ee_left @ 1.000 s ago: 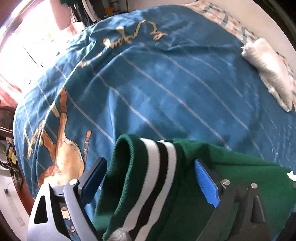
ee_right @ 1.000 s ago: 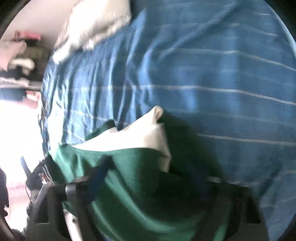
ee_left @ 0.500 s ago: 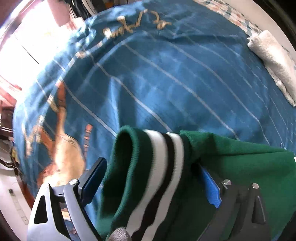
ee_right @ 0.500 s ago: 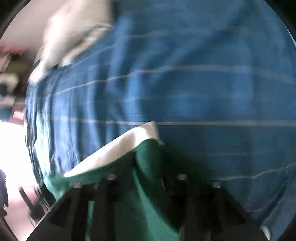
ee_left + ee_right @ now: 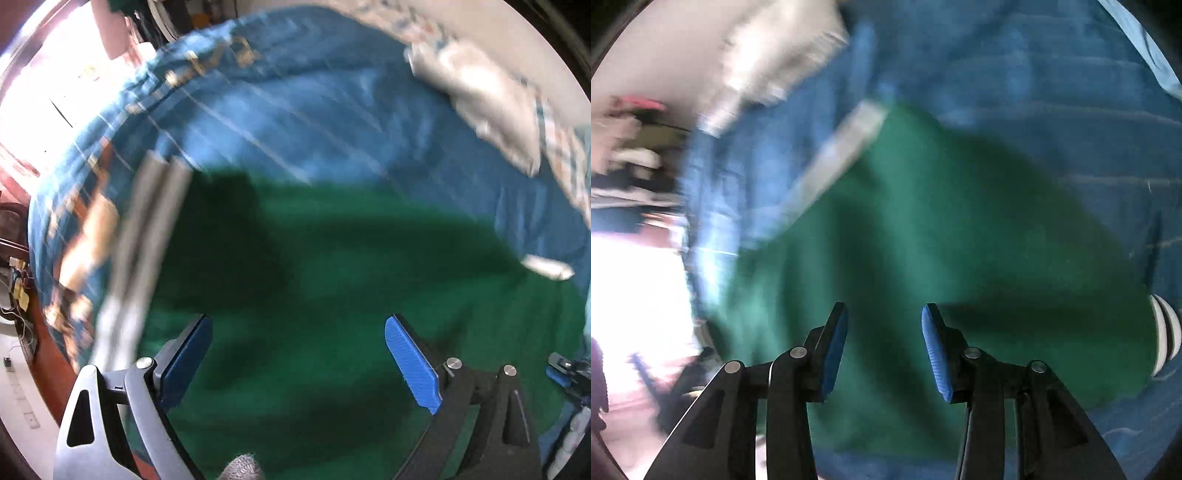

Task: Fold large clothes

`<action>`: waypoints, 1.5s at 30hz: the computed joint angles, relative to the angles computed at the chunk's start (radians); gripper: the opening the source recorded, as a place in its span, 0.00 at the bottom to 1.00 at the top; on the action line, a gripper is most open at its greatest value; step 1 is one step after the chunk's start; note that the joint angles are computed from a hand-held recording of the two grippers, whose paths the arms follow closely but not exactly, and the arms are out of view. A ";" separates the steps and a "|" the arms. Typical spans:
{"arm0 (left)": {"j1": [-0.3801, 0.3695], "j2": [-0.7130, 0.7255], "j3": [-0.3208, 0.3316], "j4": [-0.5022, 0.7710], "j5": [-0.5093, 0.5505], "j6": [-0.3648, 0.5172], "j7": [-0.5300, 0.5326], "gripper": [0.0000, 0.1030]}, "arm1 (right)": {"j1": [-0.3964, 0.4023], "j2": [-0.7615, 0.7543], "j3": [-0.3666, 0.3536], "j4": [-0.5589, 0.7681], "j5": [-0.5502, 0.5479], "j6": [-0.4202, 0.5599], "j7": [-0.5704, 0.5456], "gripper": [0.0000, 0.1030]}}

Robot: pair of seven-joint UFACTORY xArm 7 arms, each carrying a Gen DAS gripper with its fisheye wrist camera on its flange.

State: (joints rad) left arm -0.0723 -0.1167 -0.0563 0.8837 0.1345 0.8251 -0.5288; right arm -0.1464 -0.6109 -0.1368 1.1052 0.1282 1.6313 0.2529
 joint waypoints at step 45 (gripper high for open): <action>0.334 -0.384 -0.027 -0.491 -0.097 -0.327 -0.312 0.40 | 0.158 -0.095 0.085 -0.069 0.266 0.086 0.091 0.53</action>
State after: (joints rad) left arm 0.2615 -0.5006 -0.0829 0.3923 0.0375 0.4984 -0.8407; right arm 0.0121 -0.7059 -0.0515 1.0359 0.3942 1.7173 0.3442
